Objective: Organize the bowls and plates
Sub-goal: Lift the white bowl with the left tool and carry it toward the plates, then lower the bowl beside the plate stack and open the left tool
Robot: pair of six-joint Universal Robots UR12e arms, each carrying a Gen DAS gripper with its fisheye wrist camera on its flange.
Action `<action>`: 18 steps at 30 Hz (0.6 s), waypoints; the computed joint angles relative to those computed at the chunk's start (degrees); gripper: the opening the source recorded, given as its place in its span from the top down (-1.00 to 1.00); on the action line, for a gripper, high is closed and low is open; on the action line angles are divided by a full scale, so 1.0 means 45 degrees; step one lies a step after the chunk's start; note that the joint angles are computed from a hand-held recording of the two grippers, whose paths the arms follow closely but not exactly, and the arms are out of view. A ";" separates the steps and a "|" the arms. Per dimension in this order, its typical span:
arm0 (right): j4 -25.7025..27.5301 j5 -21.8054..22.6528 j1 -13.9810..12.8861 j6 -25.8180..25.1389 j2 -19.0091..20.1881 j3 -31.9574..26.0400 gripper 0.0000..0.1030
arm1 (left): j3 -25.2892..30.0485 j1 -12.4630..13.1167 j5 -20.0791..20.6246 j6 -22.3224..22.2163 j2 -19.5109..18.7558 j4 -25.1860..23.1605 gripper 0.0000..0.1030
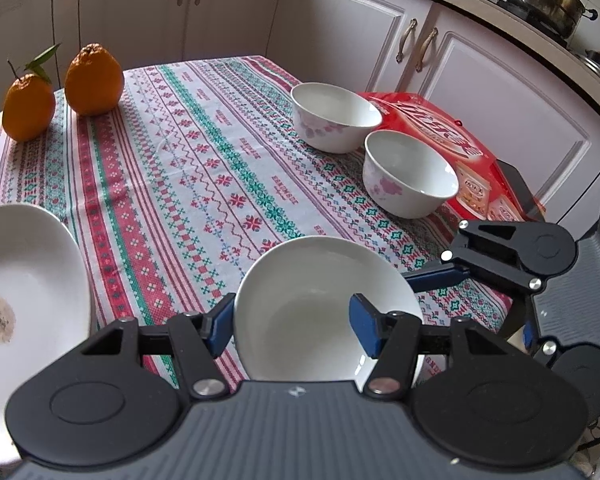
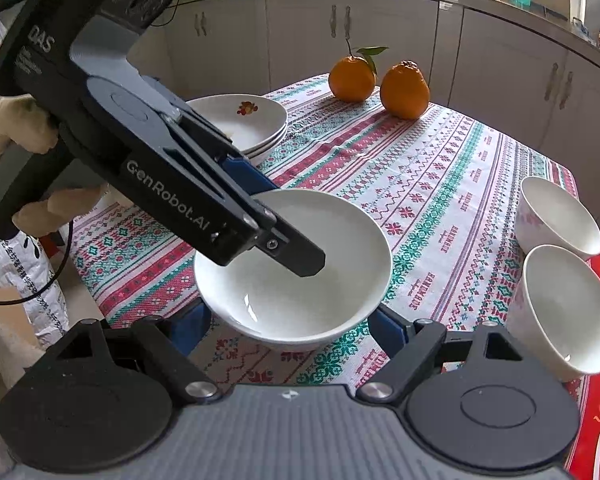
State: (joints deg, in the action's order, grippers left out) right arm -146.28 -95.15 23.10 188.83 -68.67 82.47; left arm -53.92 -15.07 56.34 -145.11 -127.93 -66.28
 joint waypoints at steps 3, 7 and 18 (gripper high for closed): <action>-0.0032 0.0011 -0.0016 0.0120 0.0050 -0.0038 -0.73 | 0.0081 0.0003 -0.0048 0.0001 -0.0045 0.0101 -0.16; -0.0125 0.0025 -0.0020 0.0130 0.0078 -0.0041 -0.73 | 0.0170 -0.0019 0.0042 0.0039 -0.0117 0.0032 -0.21; -0.0894 -0.0539 0.0075 0.0116 -0.0144 0.0269 -1.00 | -0.0685 0.0018 -0.0197 0.0102 0.0302 0.1832 -0.75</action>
